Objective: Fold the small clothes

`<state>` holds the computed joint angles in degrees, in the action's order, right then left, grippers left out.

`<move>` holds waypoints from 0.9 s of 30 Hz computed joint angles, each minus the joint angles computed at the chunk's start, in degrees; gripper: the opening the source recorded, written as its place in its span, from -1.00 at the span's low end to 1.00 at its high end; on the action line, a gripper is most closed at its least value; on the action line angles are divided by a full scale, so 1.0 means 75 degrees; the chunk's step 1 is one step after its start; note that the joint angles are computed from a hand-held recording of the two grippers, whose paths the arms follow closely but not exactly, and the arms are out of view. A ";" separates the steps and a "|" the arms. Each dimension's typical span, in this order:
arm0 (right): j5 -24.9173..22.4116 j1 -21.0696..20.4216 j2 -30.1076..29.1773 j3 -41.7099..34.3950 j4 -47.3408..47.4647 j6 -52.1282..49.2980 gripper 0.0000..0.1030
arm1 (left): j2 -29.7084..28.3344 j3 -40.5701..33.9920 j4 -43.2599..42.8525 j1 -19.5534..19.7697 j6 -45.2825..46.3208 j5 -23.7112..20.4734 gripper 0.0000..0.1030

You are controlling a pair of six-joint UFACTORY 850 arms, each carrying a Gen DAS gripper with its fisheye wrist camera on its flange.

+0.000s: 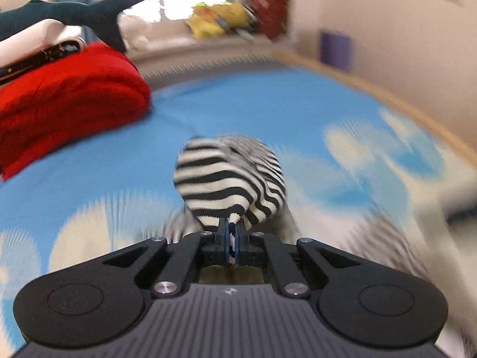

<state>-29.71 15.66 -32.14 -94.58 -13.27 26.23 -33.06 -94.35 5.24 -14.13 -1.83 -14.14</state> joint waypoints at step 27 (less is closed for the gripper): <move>-0.1181 -0.0141 -0.1103 -0.0418 0.6063 -0.2291 -0.98 | 0.0554 0.1264 -0.2393 0.0920 -0.2778 -0.2638 -0.49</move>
<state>-38.57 14.60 -40.41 -97.71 32.20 9.06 -28.90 -84.87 -12.70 -7.23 -22.67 -33.92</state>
